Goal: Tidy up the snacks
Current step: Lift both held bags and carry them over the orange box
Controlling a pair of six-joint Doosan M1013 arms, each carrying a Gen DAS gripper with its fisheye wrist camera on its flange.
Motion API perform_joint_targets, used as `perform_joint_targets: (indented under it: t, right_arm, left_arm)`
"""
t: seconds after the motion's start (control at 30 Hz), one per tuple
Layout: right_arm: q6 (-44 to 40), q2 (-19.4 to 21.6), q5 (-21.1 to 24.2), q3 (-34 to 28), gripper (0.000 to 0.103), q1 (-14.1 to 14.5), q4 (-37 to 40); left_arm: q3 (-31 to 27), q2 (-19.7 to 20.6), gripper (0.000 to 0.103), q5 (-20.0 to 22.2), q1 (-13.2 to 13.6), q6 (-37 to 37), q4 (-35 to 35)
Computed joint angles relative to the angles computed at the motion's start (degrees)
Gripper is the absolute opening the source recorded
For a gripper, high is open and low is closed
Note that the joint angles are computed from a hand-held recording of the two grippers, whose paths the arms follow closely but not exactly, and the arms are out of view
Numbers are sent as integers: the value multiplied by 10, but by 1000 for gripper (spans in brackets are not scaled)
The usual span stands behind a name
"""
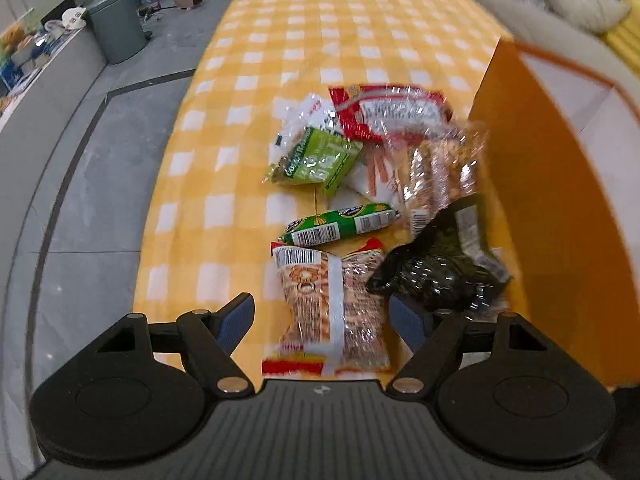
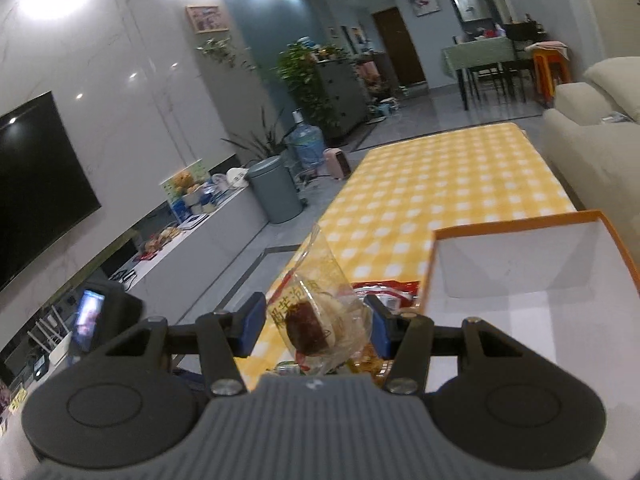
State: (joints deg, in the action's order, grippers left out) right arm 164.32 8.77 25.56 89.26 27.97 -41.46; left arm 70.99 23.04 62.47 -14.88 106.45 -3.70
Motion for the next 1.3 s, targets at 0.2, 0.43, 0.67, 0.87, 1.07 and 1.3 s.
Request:
perform_joint_targets:
  t: [0.2, 0.43, 0.67, 0.87, 1.07, 1.3]
  right_arm:
    - [14, -4, 4, 7, 52, -1, -5]
    - [-21, 3, 24, -2, 52, -5, 24]
    - [-43, 8, 46, -8, 52, -5, 56]
    - [-58, 11, 46, -11, 52, -7, 69]
    - [-52, 8, 48, -11, 52, -4, 57]
    - [-8, -3, 52, -4, 52, 1, 7]
  left_arm:
    - [7, 13, 91, 13, -13, -23, 46]
    - [14, 12, 81, 6, -5, -21, 27]
    - [18, 7, 65, 5, -8, -30, 51]
    - [24, 1, 56, 1, -11, -42, 86]
    - [31, -13, 54, 3, -6, -49, 80]
    - [26, -35, 54, -3, 1, -70, 58]
